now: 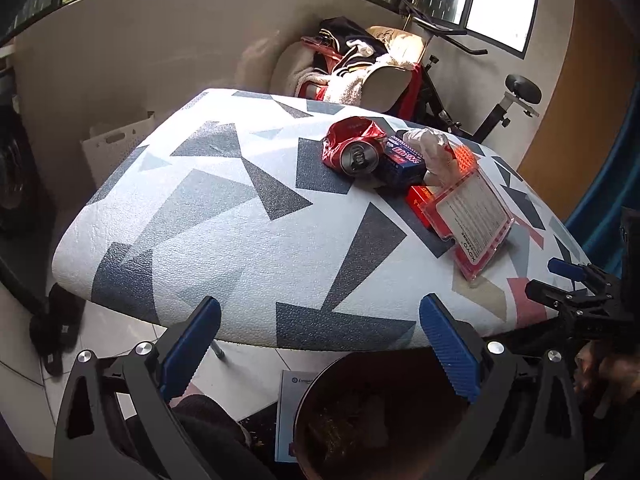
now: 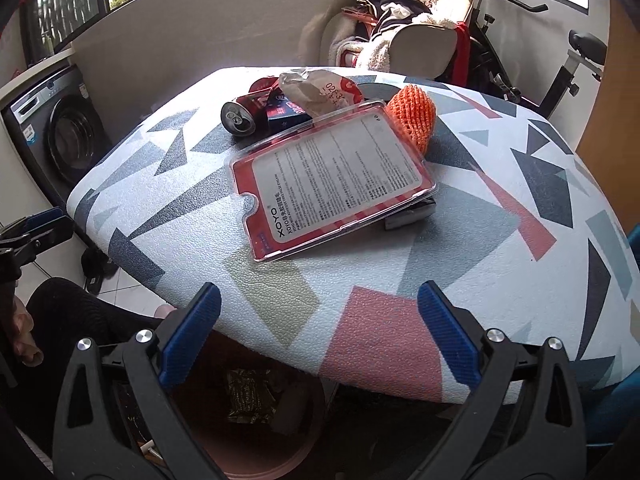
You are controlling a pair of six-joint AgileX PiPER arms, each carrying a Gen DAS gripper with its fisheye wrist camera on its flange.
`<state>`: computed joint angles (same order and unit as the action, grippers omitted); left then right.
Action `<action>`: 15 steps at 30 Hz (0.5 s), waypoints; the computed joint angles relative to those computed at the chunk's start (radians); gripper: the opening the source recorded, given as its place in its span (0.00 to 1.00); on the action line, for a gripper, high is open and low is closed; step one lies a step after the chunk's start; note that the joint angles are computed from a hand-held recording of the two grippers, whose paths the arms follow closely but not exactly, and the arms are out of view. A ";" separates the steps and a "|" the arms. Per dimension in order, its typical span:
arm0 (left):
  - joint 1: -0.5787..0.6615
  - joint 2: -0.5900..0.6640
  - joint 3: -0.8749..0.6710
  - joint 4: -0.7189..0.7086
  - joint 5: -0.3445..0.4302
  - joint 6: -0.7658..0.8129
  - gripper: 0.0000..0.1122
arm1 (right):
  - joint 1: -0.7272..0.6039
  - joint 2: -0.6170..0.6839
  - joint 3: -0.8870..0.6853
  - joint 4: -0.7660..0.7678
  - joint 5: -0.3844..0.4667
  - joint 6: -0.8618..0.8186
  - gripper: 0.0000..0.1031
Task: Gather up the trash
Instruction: 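Grasp the red-framed clear card case with the right tool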
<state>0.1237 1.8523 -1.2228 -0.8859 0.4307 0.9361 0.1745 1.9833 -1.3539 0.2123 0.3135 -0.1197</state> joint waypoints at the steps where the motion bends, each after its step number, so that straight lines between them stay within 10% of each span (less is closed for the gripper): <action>1: 0.003 0.013 -0.022 -0.003 0.015 -0.010 0.86 | -0.020 0.015 -0.032 0.042 0.014 -0.023 0.94; 8: -0.019 0.084 -0.136 0.033 0.025 -0.070 0.86 | -0.105 0.171 -0.227 0.512 0.145 -0.286 0.94; 15: -0.023 0.117 -0.147 0.004 0.041 -0.033 0.86 | -0.082 0.283 -0.348 0.518 0.156 -0.209 0.72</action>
<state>0.1008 1.9694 -1.3700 -0.8823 0.4716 0.9032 0.0920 2.2667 -1.7018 0.7304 0.4692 -0.3285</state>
